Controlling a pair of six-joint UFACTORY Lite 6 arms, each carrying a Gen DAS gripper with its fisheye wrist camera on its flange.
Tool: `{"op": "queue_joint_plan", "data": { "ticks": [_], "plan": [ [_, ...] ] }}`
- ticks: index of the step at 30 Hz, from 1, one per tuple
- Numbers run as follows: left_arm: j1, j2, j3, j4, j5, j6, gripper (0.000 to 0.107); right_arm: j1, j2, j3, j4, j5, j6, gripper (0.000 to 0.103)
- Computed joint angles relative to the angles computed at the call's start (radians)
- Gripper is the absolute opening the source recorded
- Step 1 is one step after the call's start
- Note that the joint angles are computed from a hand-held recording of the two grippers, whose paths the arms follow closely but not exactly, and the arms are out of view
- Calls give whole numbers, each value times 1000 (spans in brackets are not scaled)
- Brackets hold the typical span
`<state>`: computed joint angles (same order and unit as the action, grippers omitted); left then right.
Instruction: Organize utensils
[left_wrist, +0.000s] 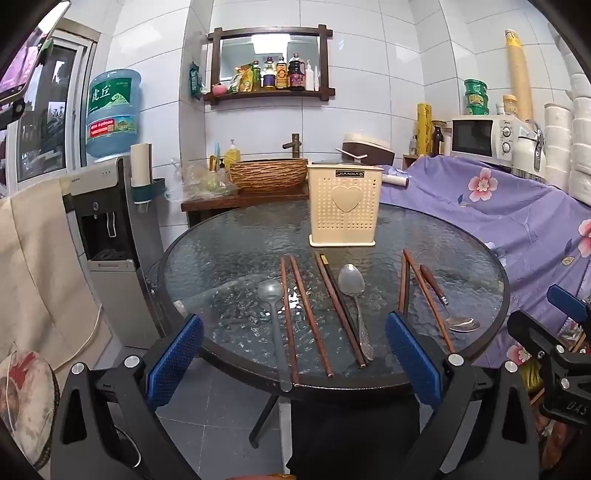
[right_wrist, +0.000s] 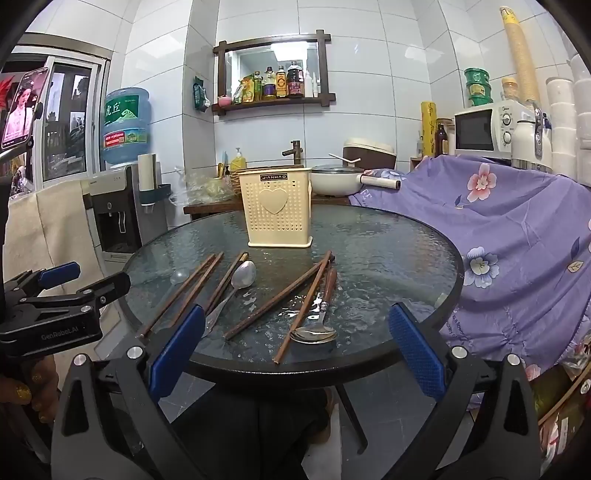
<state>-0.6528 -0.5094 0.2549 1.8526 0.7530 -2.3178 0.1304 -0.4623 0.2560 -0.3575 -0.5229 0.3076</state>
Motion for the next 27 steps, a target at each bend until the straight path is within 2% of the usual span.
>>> {"op": "queue_joint_plan", "data": {
  "ticks": [9,27],
  "plan": [
    [-6,1,2,-21,3,16,97,-11,5,7,-33,6,26,98],
    [-3,-11,-6,-28,8,29,97,12,17,3,29,-8,-31,98]
  ]
}}
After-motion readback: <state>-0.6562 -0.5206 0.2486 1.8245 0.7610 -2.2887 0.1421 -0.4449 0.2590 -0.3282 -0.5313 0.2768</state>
